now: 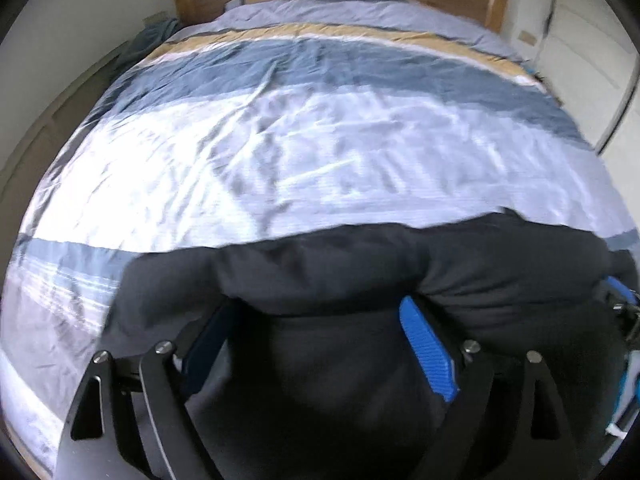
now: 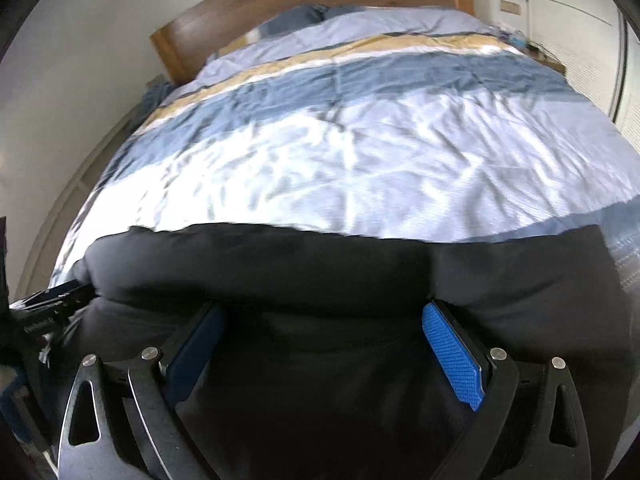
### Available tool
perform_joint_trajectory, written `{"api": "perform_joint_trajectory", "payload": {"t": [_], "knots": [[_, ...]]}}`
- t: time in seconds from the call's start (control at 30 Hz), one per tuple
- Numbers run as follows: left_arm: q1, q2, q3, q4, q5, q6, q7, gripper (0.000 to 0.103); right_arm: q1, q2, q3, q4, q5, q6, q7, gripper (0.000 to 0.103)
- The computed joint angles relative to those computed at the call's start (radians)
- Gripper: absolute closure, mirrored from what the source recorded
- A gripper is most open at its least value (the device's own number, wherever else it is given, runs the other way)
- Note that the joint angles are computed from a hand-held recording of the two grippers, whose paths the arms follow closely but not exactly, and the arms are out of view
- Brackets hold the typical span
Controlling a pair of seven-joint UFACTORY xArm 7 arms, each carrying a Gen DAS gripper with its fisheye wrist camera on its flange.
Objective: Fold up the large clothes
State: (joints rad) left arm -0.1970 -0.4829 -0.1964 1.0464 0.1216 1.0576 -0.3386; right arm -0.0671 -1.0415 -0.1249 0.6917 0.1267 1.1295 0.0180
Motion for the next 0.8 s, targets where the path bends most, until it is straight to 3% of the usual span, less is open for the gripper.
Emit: {"api": "perform_joint_trajectory", "payload": {"t": [0.2, 0.33, 0.43, 0.53, 0.67, 0.8], "knots": [[0.074, 0.019, -0.061, 0.032, 0.245, 0.143, -0.058, 0.015, -0.088, 0.027, 0.007, 0.030, -0.106, 0.048, 0.010, 0.006], [0.024, -0.164, 0.038, -0.069, 0.098, 0.053, -0.031, 0.015, -0.097, -0.067, 0.017, 0.031, -0.138, 0.059, 0.004, 0.006], [-0.027, -0.297, 0.070, -0.143, -0.044, -0.002, 0.008, 0.015, -0.033, -0.170, 0.008, 0.028, -0.059, 0.073, 0.005, 0.006], [-0.077, -0.354, 0.076, -0.197, -0.157, 0.009, 0.051, 0.015, 0.049, -0.268, 0.022, 0.001, 0.037, 0.096, 0.021, 0.006], [-0.078, -0.464, 0.034, -0.309, -0.174, -0.007, 0.072, 0.015, 0.107, -0.382, 0.076, -0.087, 0.052, 0.150, 0.011, 0.006], [-0.037, -0.549, 0.027, -0.350, -0.146, 0.025, 0.079, 0.015, 0.101, -0.461, 0.049, -0.132, 0.000, 0.177, -0.020, 0.006]]}}
